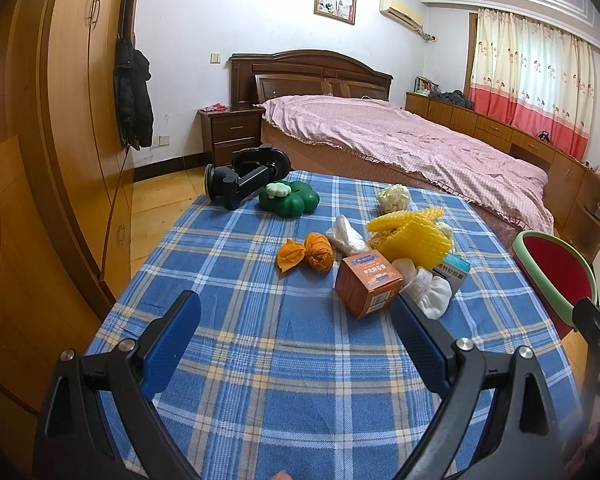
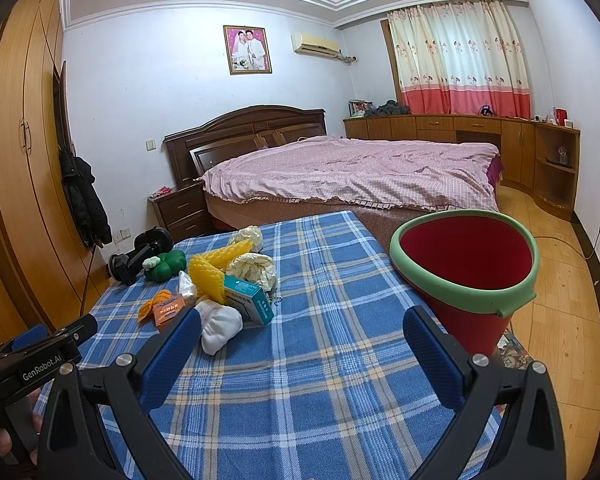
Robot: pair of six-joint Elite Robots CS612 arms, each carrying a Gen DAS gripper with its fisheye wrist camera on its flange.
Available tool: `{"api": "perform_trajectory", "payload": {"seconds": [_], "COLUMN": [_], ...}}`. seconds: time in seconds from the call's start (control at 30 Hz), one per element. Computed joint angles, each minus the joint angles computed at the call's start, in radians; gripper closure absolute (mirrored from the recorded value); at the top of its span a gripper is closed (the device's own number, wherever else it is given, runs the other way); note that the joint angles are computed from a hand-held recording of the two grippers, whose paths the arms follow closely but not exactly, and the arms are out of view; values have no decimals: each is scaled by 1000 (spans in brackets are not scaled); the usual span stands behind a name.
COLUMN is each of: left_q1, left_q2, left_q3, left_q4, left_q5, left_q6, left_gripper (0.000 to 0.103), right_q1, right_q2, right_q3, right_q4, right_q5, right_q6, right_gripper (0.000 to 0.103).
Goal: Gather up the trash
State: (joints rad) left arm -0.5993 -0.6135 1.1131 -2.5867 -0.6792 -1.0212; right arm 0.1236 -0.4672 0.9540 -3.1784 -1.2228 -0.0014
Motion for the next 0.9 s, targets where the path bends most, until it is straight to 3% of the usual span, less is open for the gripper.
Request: {"api": "perform_trajectory", "payload": {"seconds": [0.9], "left_q1": [2], "left_q2": [7], "left_q3": [-2], "left_q4": [-2], "left_q5": [-7], "left_q6": [-1], "left_gripper": [7], "right_q1": [0], "right_q2": [1], "right_q3": [-3], "right_q4": [3], "right_q5": [-2], "right_q6": [-2], "right_gripper": [0]}}
